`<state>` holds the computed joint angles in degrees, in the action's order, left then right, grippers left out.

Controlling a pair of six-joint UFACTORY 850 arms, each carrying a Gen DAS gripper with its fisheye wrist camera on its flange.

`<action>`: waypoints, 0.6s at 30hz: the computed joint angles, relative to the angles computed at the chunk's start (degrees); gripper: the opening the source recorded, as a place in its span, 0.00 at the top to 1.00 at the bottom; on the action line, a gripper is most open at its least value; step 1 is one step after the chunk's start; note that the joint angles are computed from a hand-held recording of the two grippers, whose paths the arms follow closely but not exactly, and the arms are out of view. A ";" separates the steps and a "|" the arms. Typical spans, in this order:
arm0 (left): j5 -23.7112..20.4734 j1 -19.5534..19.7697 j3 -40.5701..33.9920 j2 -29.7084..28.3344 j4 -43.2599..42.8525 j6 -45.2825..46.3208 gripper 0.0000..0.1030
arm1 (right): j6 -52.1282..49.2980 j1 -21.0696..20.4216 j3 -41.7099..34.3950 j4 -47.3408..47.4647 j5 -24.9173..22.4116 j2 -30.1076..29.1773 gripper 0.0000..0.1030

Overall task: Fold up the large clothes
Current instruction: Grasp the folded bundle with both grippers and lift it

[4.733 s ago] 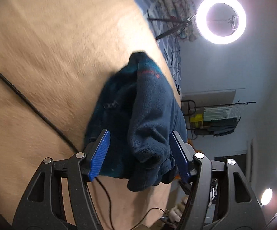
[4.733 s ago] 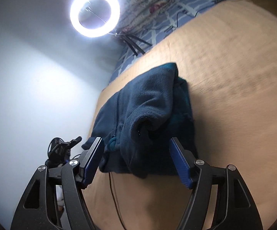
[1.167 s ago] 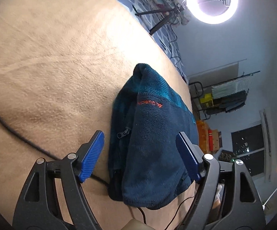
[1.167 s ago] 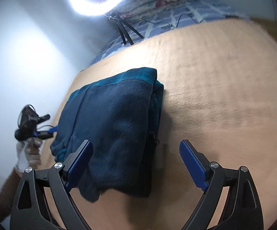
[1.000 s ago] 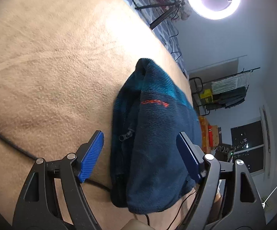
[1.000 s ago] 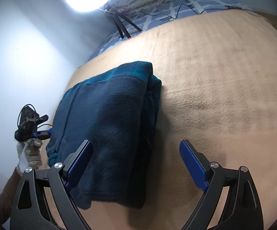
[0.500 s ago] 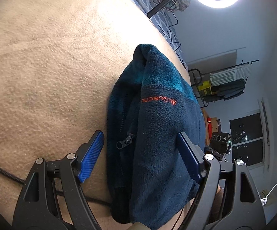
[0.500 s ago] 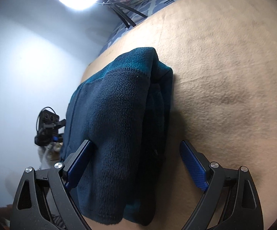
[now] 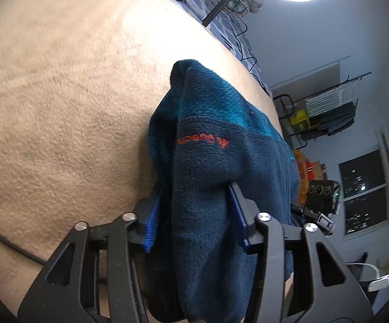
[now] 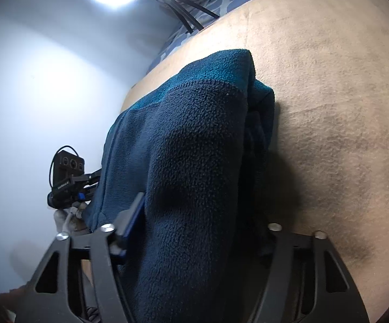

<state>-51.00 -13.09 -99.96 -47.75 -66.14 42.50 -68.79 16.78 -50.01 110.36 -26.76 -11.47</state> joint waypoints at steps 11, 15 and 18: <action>9.83 -3.28 3.94 5.60 6.13 0.10 0.70 | 6.88 3.87 -0.13 -7.61 10.95 4.27 0.63; 12.52 -4.59 4.86 7.56 8.17 0.01 0.71 | 15.41 5.05 -0.61 -17.71 13.97 6.07 0.66; 12.78 -5.27 5.57 8.67 8.46 0.50 0.72 | 22.12 5.70 0.19 -25.45 15.63 8.24 0.66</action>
<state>-38.22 -18.36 -94.39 -39.08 -57.67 43.00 -46.66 22.48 -49.82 84.91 -11.13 -3.23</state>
